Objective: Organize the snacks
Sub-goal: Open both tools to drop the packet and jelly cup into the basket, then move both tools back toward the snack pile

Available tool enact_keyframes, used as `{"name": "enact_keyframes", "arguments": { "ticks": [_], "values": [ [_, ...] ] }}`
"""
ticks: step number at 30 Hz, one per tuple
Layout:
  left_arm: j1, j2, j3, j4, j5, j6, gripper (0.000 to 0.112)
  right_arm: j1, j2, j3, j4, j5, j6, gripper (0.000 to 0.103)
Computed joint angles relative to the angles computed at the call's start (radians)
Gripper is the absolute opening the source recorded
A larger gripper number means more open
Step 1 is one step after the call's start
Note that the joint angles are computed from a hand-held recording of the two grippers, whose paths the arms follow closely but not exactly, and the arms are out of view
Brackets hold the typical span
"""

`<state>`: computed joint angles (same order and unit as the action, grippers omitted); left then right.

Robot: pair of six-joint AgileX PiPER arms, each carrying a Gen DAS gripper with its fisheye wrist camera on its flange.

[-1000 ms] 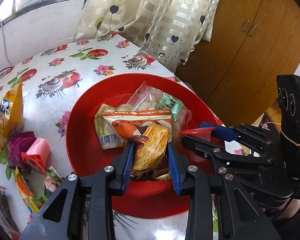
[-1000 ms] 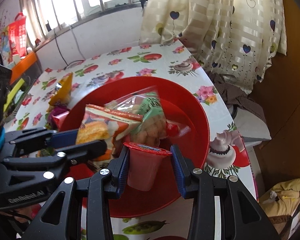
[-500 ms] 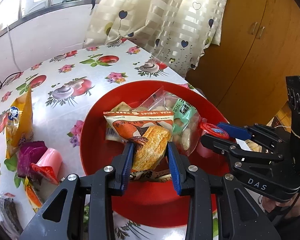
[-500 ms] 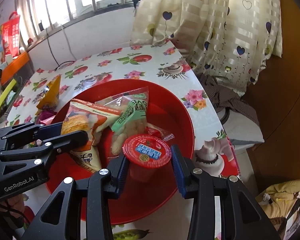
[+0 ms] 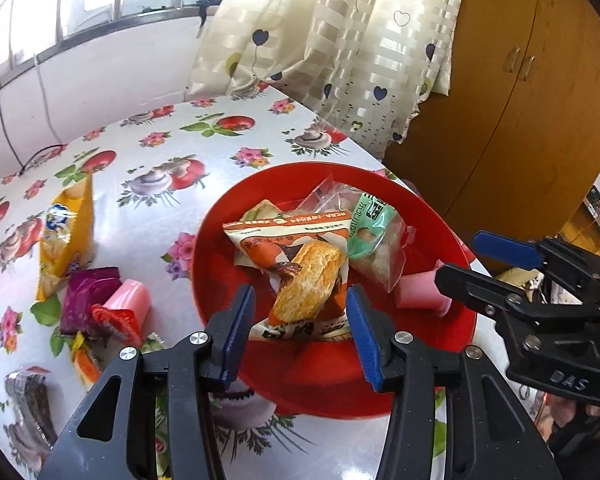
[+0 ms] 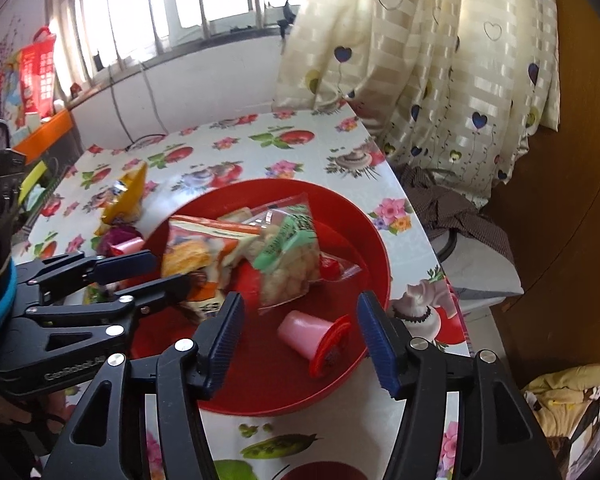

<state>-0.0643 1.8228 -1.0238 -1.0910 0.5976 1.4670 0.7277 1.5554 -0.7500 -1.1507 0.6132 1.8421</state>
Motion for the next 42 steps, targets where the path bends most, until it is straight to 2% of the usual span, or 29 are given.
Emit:
{"name": "enact_keyframes", "arguments": {
  "ticks": [5,11,20,31,42],
  "values": [
    [0.031,-0.059,0.052,-0.034,0.017,0.039,0.049,0.061,-0.007,-0.022,0.027,0.053,-0.023,0.06],
    [0.105,-0.113,0.09,-0.039,0.1,0.057,0.049,0.119,-0.009,-0.053,0.048,0.099,-0.034,0.06],
    [0.234,-0.139,0.123,-0.024,0.187,0.075,0.049,0.204,0.032,-0.116,0.067,0.109,-0.056,0.063],
    [0.36,-0.149,0.152,-0.016,0.227,0.115,0.048,0.256,0.117,-0.224,0.114,0.115,-0.14,0.063],
    [0.435,-0.139,0.157,-0.03,0.238,0.157,0.048,0.275,0.183,-0.299,0.144,0.1,-0.209,0.063]
  ]
}}
